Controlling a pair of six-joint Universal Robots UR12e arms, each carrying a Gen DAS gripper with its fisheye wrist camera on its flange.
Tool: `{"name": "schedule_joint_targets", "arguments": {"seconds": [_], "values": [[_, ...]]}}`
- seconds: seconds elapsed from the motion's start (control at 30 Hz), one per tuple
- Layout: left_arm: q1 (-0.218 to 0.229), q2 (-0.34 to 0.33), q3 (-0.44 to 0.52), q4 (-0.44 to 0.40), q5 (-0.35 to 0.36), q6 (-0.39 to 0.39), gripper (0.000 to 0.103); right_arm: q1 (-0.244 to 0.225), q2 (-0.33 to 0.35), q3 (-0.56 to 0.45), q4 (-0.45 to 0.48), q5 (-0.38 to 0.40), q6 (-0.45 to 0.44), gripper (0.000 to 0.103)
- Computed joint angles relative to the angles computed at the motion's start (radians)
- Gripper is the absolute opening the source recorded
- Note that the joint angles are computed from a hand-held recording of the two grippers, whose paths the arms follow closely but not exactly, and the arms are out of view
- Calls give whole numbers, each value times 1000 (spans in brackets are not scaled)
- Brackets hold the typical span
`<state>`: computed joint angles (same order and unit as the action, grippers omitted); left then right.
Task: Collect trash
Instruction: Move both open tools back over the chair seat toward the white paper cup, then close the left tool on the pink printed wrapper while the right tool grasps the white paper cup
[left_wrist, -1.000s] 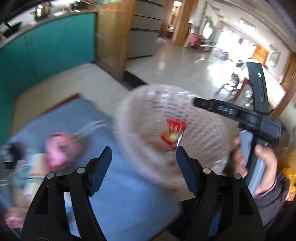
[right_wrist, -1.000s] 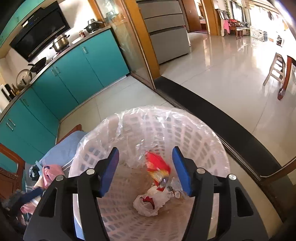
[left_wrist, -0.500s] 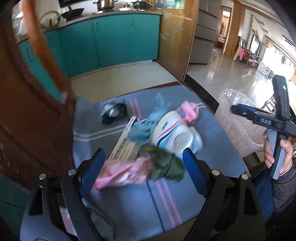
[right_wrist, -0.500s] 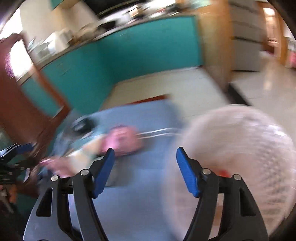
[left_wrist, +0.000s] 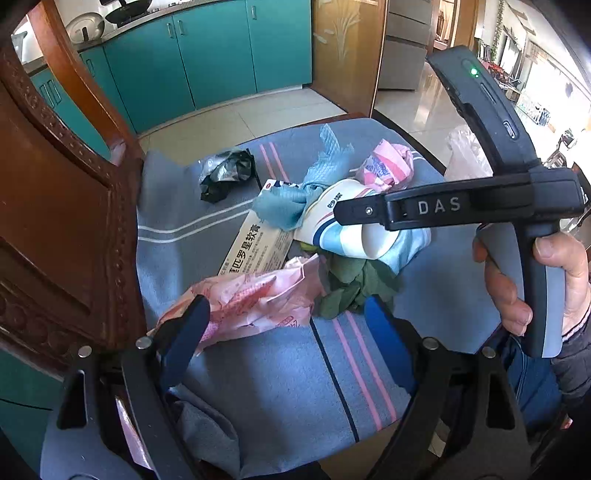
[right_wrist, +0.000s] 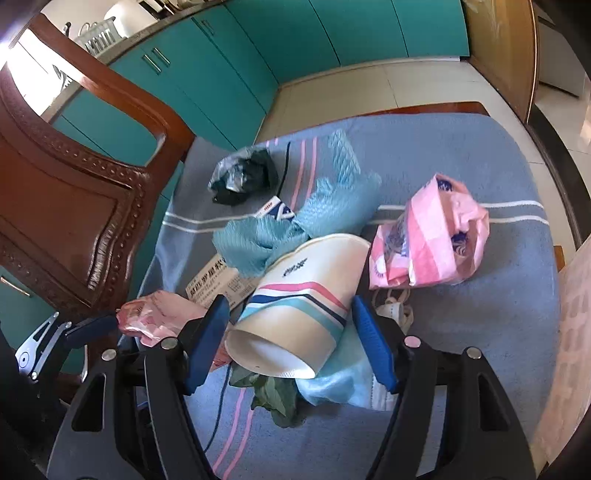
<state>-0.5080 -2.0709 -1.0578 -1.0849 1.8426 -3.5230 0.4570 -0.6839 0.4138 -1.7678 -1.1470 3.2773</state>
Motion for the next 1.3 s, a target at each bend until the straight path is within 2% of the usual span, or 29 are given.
{"name": "schedule_joint_targets", "arguments": {"seconds": [0.17, 0.5, 0.7, 0.9, 1.1, 1.3], "values": [[-2, -5, 6, -13, -2, 12, 86, -8, -27, 51, -19, 29, -2, 66], [-3, -13, 10, -17, 10, 9, 86, -29, -114, 201, -115, 85, -14, 63], [-2, -25, 28, -45, 19, -2, 86, -36, -180, 303, -227, 14, -63, 63], [-3, -36, 42, -59, 1, 8, 86, -61, -219, 374, -301, 2, -51, 63], [-5, -47, 52, -71, -5, 2, 86, -72, -230, 395, -329, -33, -27, 63], [-6, -49, 51, -65, -13, 5, 86, -63, -235, 401, -324, -98, -58, 63]]}}
